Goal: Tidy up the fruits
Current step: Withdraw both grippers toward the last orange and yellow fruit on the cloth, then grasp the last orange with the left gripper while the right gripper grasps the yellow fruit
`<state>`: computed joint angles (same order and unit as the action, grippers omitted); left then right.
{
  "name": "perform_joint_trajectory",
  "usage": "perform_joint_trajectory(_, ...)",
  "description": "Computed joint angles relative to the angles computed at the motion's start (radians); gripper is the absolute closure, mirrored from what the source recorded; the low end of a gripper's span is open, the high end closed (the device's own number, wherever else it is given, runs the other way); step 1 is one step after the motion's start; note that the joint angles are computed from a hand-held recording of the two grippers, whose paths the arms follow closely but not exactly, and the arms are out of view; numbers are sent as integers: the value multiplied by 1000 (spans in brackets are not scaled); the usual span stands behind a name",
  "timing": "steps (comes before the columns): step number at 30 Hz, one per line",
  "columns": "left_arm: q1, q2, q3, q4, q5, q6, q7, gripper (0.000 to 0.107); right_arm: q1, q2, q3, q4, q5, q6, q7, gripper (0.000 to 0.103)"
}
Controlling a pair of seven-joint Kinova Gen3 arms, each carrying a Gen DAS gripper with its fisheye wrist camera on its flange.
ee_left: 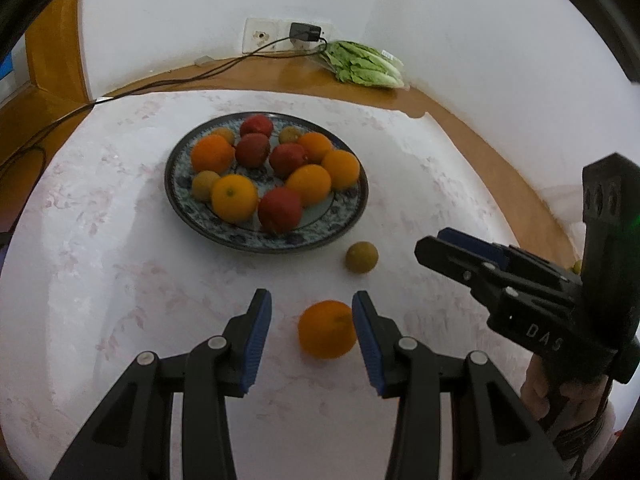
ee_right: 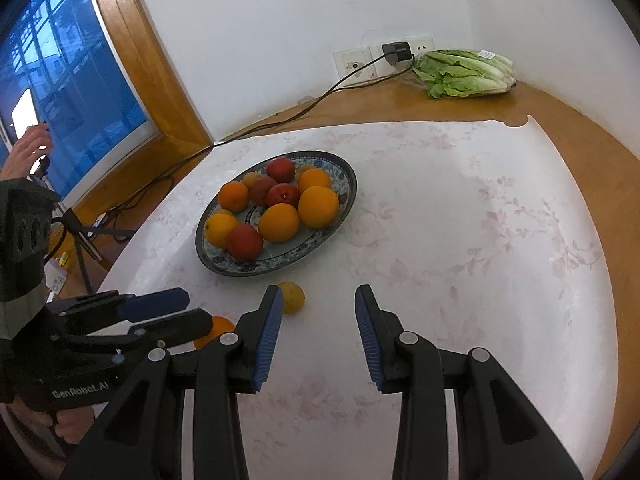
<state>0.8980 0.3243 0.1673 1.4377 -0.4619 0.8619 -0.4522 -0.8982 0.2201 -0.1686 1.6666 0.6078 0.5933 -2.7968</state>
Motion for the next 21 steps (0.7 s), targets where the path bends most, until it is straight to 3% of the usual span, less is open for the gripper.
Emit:
perform_joint_trajectory(12, -5, 20, 3, 3, 43, -26, -30, 64, 7, 3, -1, 13, -17, -14, 4, 65)
perform_joint_trajectory(14, -5, 19, 3, 8, 45, -39, -38, 70, 10, 7, -2, 8, -28, -15, 16, 65)
perform_joint_trajectory(21, 11, 22, -9, -2, 33, -28, -39, 71, 10, 20, 2, -7, -53, -17, 49, 65)
